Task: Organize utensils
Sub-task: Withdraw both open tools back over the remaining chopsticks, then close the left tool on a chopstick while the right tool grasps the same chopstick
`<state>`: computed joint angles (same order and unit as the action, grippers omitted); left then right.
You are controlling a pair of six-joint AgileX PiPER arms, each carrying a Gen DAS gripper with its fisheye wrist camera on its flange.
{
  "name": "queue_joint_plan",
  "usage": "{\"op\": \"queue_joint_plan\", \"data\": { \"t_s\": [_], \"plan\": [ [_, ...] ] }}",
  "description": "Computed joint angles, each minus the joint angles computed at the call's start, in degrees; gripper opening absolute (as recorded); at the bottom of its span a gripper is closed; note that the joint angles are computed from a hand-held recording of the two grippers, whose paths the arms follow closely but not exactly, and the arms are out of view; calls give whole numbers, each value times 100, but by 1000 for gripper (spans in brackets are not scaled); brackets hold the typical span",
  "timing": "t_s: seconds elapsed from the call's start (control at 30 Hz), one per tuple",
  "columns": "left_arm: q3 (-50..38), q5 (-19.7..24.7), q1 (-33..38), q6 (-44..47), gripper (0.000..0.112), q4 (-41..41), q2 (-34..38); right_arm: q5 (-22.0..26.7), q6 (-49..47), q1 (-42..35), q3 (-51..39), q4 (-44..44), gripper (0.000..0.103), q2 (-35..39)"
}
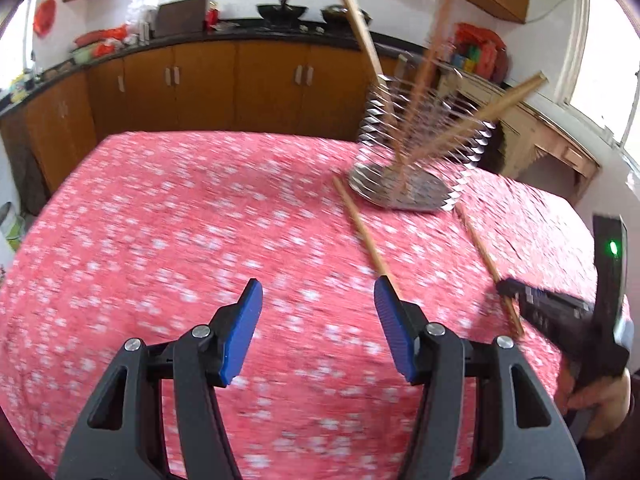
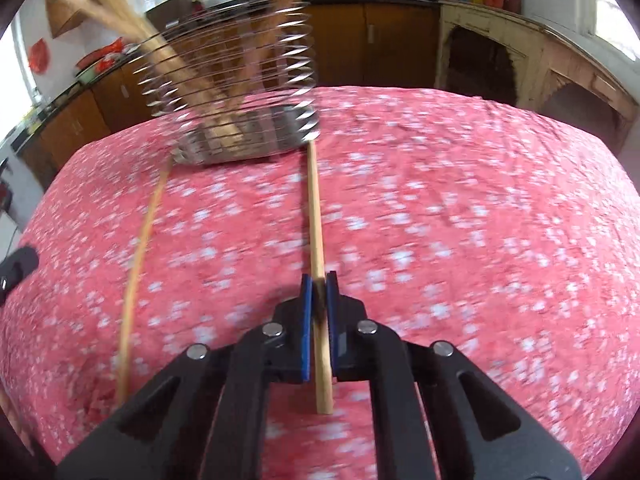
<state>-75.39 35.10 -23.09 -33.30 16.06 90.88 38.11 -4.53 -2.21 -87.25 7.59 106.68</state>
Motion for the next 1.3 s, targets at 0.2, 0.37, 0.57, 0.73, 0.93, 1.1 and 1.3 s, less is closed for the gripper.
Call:
{"op": "queue_joint_plan", "data": {
  "t_s": [0.2, 0.37, 0.57, 0.73, 0.93, 1.1, 1.3],
  "plan": [
    [-559, 221, -457, 124, 58, -268, 660, 233, 137, -747, -630, 126, 8, 436],
    [-1150, 648, -759, -208, 35, 146, 1245, 152, -132, -796, -581, 243, 8, 430],
    [-1454, 926, -591, -182, 7, 458, 1547, 24, -403, -732, -418, 399, 8, 346],
    [-1715, 868, 164, 460, 7, 213, 1712, 160, -425, -741, -805, 468, 8, 586],
    [-2079, 730, 710, 1354, 7, -538, 1961, 259, -369, -705, -1119, 479, 8, 794],
    [-1407, 446, 931, 1745, 18, -1115, 1435, 196, -1039, -943, -636, 1174, 14, 478],
    [-280, 25, 954, 1970, 51, -1143, 690, 2, -1428, -952, 75, 1165, 18, 29]
  ]
}}
